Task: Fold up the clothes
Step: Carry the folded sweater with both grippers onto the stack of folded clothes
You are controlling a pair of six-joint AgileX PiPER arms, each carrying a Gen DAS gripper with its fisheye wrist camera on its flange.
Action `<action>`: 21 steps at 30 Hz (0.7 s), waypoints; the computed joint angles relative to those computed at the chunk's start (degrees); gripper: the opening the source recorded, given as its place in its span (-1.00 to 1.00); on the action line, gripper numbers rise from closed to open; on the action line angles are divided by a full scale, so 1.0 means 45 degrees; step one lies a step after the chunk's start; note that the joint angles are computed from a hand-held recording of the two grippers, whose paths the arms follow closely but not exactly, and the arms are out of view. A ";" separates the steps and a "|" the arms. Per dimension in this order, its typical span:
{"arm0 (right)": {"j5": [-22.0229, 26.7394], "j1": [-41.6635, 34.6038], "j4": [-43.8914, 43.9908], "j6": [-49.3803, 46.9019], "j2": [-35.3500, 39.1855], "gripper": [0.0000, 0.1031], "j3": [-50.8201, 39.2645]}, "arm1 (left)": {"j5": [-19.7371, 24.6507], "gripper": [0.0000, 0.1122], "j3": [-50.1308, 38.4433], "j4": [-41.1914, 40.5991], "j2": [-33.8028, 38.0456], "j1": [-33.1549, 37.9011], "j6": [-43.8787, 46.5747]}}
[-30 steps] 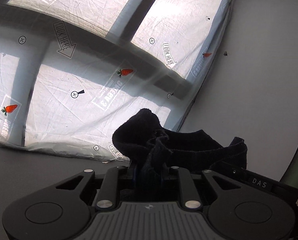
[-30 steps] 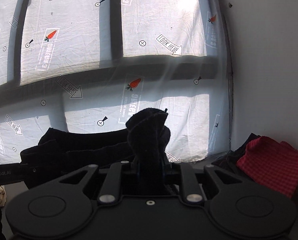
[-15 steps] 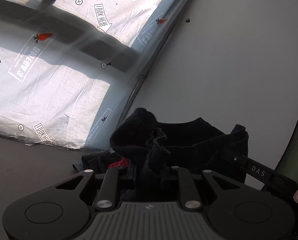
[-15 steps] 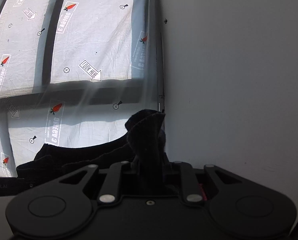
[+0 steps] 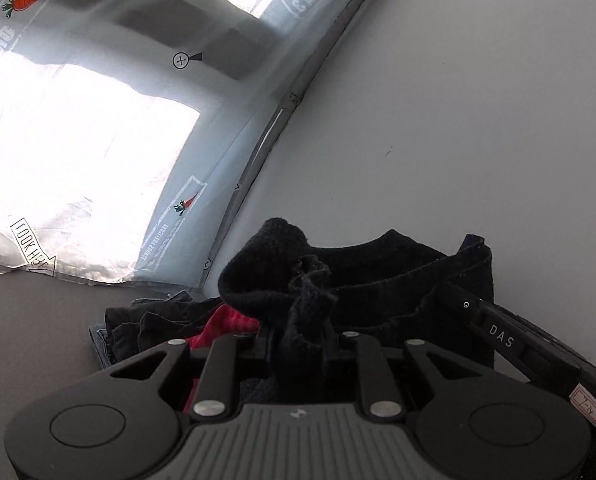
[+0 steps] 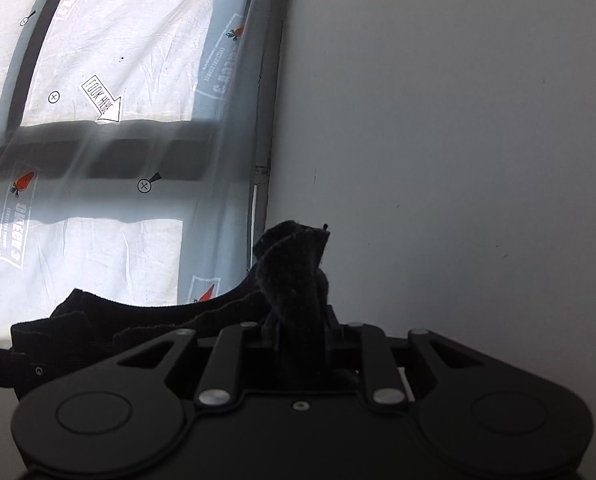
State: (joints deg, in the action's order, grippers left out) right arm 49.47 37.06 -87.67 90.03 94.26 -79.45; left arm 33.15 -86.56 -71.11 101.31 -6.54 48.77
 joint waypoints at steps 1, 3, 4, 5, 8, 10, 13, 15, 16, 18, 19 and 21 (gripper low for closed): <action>-0.0392 -0.0332 0.0074 -0.0250 0.0711 -0.61 -0.0581 | -0.0107 -0.61 -0.0899 0.0884 0.0812 -0.0071 -0.1007; -0.1255 -0.0990 0.0652 -0.0970 0.2182 -0.61 -0.2000 | 0.0007 -0.61 -0.2476 0.2566 0.2185 -0.0106 -0.2971; -0.1749 -0.1392 0.1120 -0.1557 0.2838 -0.61 -0.2672 | 0.0248 -0.60 -0.3371 0.3266 0.2957 -0.0054 -0.3858; -0.2317 -0.1928 0.1819 -0.2530 0.3392 -0.60 -0.3294 | 0.0487 -0.60 -0.4196 0.3837 0.3659 -0.0004 -0.4579; -0.2919 -0.2826 0.4366 -0.5762 0.4937 -0.59 -0.5195 | 0.1207 -0.57 -0.6044 0.4794 0.5285 0.0174 -0.5775; -0.2909 -0.3218 0.6012 -0.7668 0.5772 -0.54 -0.6233 | 0.1674 -0.48 -0.6638 0.4654 0.5998 0.0329 -0.5833; -0.3312 -0.3448 0.5744 -0.7426 0.5739 -0.46 -0.5596 | 0.1730 -0.38 -0.6446 0.4032 0.6266 0.0414 -0.5132; -0.3412 -0.3374 0.5023 -0.6848 0.5497 -0.43 -0.5076 | 0.1603 -0.35 -0.6181 0.3890 0.6165 0.0394 -0.4703; -0.3333 -0.3311 0.4737 -0.6687 0.5422 -0.40 -0.4929 | 0.1581 -0.33 -0.5980 0.3779 0.6018 0.0398 -0.4441; -0.3102 -0.3194 0.4342 -0.6572 0.5389 -0.36 -0.4865 | 0.1557 -0.04 -0.6036 0.4254 0.5878 0.0406 -0.4850; -0.3027 -0.3148 0.4201 -0.6546 0.5293 -0.31 -0.4767 | 0.1337 0.11 -0.5818 0.4455 0.5644 0.0405 -0.4938; -0.3113 -0.3114 0.4330 -0.6813 0.5049 -0.16 -0.4659 | 0.0591 0.16 -0.4679 0.3731 0.4741 0.0529 -0.3685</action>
State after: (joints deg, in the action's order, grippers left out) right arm 35.46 23.05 -68.18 59.37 116.98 -100.42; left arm 35.81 -107.61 -54.32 122.65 -4.16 32.19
